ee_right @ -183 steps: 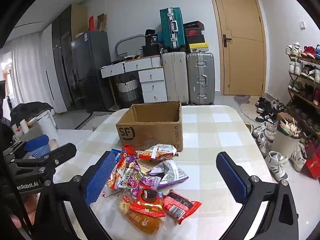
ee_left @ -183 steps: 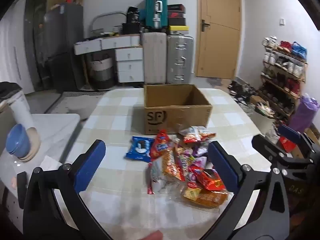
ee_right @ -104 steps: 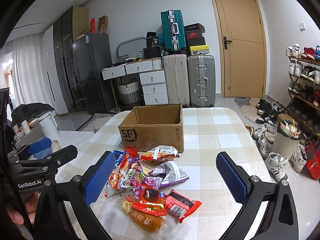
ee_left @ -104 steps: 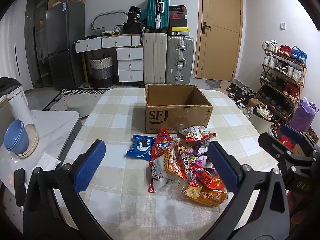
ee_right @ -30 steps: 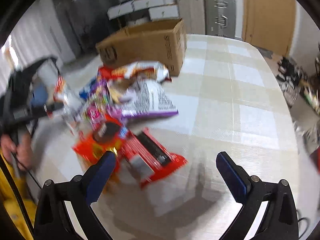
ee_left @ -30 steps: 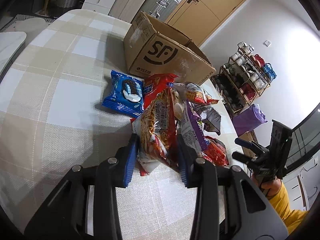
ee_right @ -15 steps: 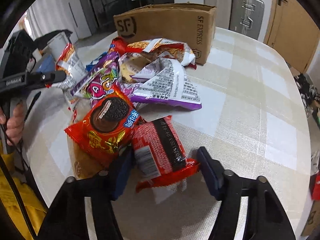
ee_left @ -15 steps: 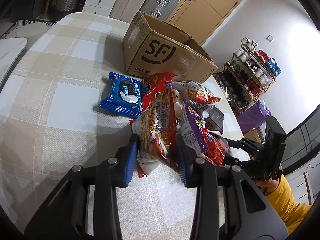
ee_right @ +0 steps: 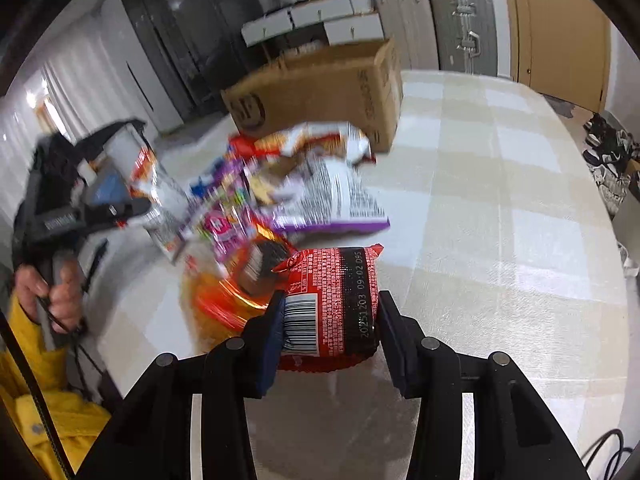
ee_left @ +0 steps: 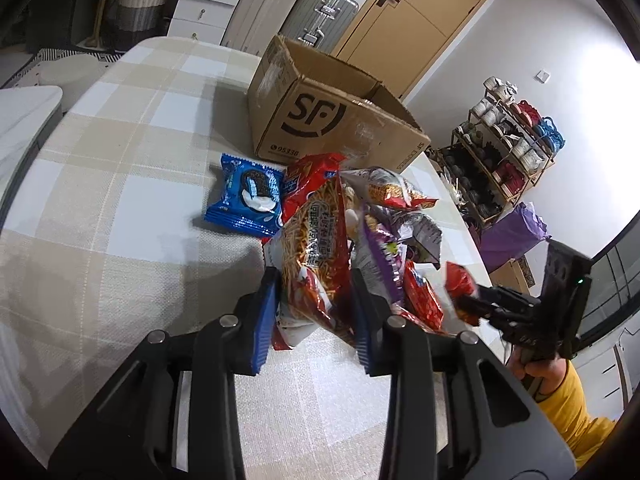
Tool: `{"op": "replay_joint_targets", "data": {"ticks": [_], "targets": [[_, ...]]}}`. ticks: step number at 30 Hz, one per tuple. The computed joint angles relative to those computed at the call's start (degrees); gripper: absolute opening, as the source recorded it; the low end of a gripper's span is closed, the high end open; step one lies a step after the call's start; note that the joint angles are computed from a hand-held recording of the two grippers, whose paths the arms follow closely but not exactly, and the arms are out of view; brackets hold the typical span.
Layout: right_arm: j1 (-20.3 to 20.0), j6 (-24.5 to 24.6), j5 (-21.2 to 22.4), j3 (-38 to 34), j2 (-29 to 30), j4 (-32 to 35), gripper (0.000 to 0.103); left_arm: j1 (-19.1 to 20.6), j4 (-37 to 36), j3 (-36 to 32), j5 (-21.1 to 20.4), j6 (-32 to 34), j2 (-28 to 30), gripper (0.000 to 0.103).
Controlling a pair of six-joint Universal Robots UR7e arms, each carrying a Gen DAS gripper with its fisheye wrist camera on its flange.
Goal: Organize snacks
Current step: 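Lift both held packets and carry them toward the open cardboard box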
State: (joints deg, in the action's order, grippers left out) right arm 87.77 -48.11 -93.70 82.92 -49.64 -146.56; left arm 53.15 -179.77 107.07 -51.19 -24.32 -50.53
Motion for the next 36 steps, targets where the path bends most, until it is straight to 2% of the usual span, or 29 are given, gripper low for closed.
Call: {"op": "replay_joint_targets", "data": {"ticks": [7, 19, 26, 30, 36], "targets": [[0.6, 1.4, 4.2, 2.0, -2.7, -2.2, 0.044, -1.6, -1.6, 1.2, 1.0, 1.0, -0.9, 0.030], [2.0, 4.9, 11.4, 2.0, -4.4, -2.8, 0.045, -6.4, -2.7, 2.4, 5.9, 3.6, -3.4, 0.030], [4.2, 7.6, 14.8, -2.7, -2.8, -0.9, 0.045, -8.6, -1.5, -1.1, 8.6, 8.1, -3.7, 0.030], [5.4, 9.4, 16.4, -6.8, -1.2, 1.1, 0.045, -9.2, 0.1, -4.6, 8.5, 11.4, -3.2, 0.030], [7.8, 10.2, 16.2, -14.8, 2.8, 4.7, 0.045, -9.5, 4.0, -10.2, 8.4, 13.7, -2.5, 0.029]]}}
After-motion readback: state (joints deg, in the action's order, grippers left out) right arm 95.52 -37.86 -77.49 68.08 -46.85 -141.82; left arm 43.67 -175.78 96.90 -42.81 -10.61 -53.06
